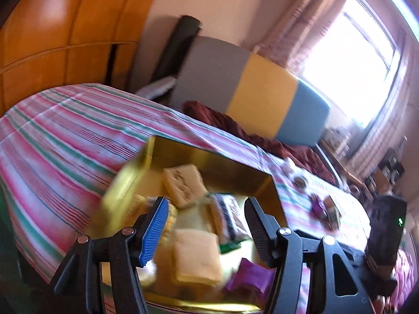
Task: Organize objects
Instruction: 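Move both tools back to the objects on the striped cloth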
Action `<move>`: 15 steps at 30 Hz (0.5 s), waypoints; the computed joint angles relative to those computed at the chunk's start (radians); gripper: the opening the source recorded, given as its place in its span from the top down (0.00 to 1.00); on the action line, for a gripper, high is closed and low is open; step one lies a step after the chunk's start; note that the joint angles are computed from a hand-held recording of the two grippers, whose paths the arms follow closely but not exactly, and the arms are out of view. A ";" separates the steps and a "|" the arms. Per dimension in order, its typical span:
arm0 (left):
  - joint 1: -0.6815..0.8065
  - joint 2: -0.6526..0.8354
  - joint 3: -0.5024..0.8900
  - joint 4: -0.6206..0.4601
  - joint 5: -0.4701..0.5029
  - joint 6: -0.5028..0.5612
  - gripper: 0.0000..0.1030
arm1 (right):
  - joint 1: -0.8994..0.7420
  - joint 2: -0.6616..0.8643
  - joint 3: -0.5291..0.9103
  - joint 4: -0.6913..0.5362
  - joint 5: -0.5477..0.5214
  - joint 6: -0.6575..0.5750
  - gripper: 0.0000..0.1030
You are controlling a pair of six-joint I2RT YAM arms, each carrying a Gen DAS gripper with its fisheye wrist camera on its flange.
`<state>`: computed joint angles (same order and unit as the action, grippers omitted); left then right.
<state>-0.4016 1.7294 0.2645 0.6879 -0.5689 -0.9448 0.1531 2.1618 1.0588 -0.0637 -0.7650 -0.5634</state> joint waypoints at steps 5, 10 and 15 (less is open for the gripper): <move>-0.067 0.075 0.067 0.020 0.043 0.051 0.41 | -0.099 0.061 0.058 -0.023 0.037 -0.055 0.49; -0.144 0.138 0.150 0.011 0.071 0.103 0.41 | -0.199 0.140 0.141 -0.052 0.071 -0.078 0.49; -0.210 0.217 0.278 -0.037 0.118 0.123 0.41 | -0.296 0.236 0.258 -0.055 0.131 -0.078 0.49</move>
<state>-0.6117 1.9467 0.5424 0.6509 -0.4511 -0.8213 -0.1427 2.3973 1.3168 -0.1183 -0.6341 -0.6415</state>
